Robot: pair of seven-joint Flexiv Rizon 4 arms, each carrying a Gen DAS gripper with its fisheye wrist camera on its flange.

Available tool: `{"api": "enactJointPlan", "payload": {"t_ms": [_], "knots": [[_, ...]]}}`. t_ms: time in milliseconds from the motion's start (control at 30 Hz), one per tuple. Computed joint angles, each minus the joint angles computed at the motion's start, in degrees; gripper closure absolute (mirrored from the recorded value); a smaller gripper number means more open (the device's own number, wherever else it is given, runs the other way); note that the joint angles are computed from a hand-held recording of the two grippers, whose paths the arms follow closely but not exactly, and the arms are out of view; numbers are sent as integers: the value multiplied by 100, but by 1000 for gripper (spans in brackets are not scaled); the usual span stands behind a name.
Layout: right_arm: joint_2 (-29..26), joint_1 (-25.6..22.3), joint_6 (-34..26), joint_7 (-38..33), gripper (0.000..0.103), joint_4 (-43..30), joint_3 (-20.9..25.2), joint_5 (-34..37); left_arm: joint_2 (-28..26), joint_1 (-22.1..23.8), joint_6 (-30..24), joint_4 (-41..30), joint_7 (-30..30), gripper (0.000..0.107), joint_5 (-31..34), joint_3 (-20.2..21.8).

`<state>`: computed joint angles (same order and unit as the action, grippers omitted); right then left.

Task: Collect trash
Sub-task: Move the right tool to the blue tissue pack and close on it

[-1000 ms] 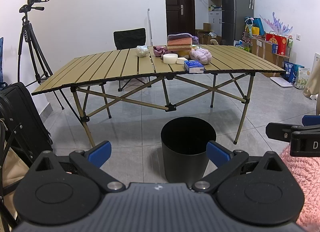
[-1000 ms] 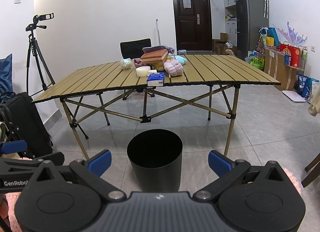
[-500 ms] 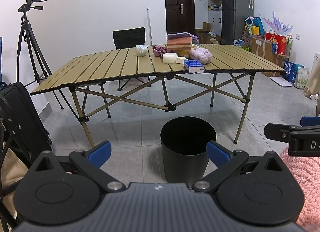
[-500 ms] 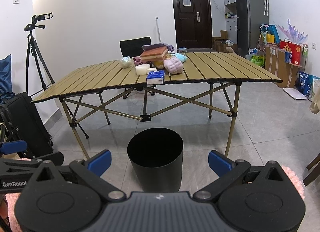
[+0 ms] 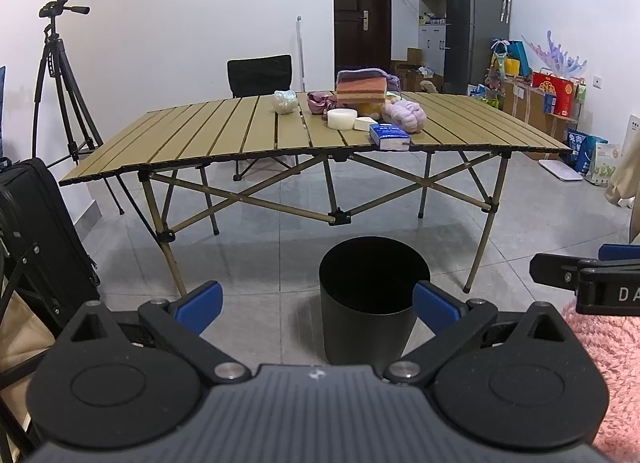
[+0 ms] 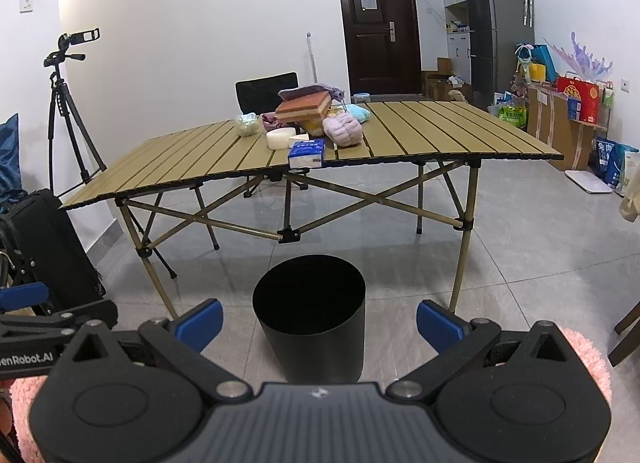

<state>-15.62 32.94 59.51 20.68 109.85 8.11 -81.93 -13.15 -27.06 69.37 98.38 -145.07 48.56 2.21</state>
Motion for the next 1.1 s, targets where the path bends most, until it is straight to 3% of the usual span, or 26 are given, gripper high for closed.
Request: {"api": "enactJointPlan", "payload": {"t_ms": [667, 1100], "knots": [[-40, -102, 152, 113, 0, -35, -45, -155, -160, -35, 185, -137, 316, 4, -156, 79], [-333, -203, 414, -180, 0, -475, -262, -95, -615, -52, 207, -739, 786, 4, -574, 216]]}}
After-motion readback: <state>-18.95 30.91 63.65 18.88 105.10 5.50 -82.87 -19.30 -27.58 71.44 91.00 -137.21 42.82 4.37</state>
